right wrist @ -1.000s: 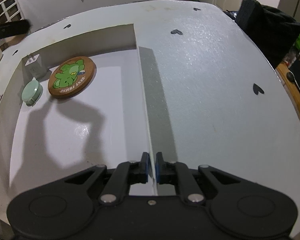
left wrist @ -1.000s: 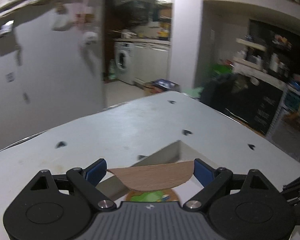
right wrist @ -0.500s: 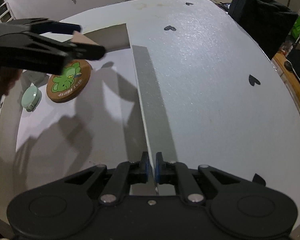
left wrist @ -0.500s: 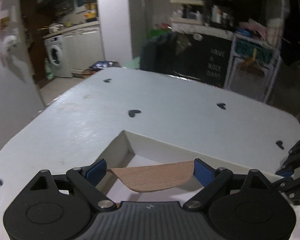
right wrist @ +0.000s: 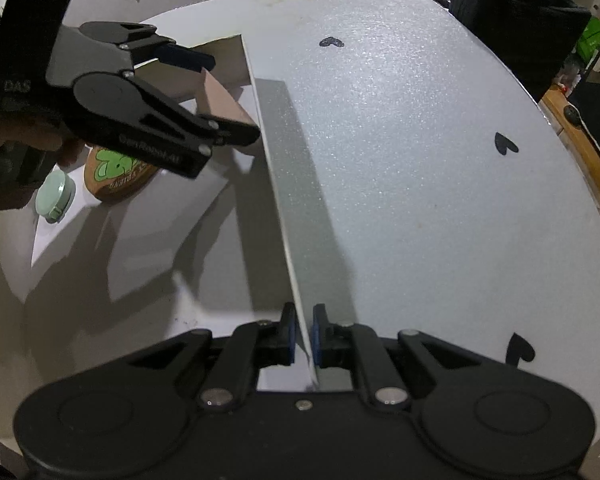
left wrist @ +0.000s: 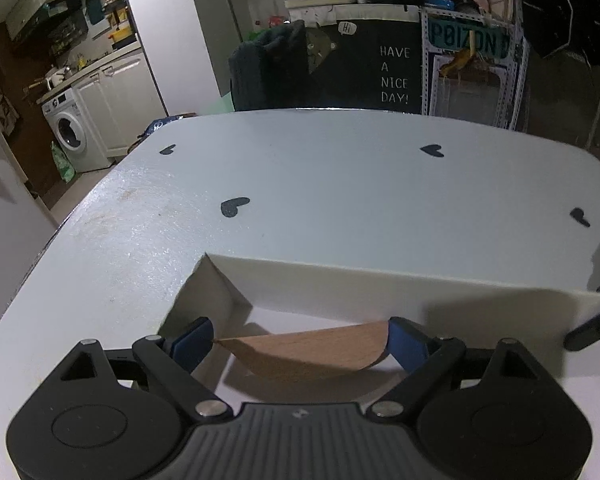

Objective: Organize rigid objects
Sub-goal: 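Carry the wooden block into the tray beside the coaster and release, then return the left tool to the white suction-cup knob and grasp it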

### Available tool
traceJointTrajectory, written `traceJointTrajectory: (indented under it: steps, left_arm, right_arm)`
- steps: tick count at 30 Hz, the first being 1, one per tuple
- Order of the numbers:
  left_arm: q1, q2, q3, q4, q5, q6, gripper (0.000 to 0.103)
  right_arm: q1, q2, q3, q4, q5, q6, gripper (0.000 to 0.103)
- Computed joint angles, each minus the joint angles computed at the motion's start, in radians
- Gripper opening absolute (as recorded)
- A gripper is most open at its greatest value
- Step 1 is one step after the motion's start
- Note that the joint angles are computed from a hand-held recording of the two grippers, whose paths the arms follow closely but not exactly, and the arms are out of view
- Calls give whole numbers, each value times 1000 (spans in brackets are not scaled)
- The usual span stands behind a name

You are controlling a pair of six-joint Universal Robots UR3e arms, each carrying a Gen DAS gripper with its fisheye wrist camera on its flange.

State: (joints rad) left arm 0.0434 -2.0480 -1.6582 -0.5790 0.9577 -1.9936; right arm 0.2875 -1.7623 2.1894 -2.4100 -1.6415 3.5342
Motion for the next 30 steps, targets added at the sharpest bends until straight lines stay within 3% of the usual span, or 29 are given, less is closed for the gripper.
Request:
traceJointTrajectory:
  steps: [5, 15, 30]
  left_arm:
    - [1, 14, -24, 30, 13, -27, 101]
    - [36, 112, -99, -37, 7, -55, 103]
    - [152, 403, -267, -112, -112, -92, 103]
  right_arm:
    - [1, 1, 2, -6, 0, 3, 9]
    - [1, -5, 16, -22, -2, -8, 9]
    - [17, -4, 26, -45, -16, -28, 9]
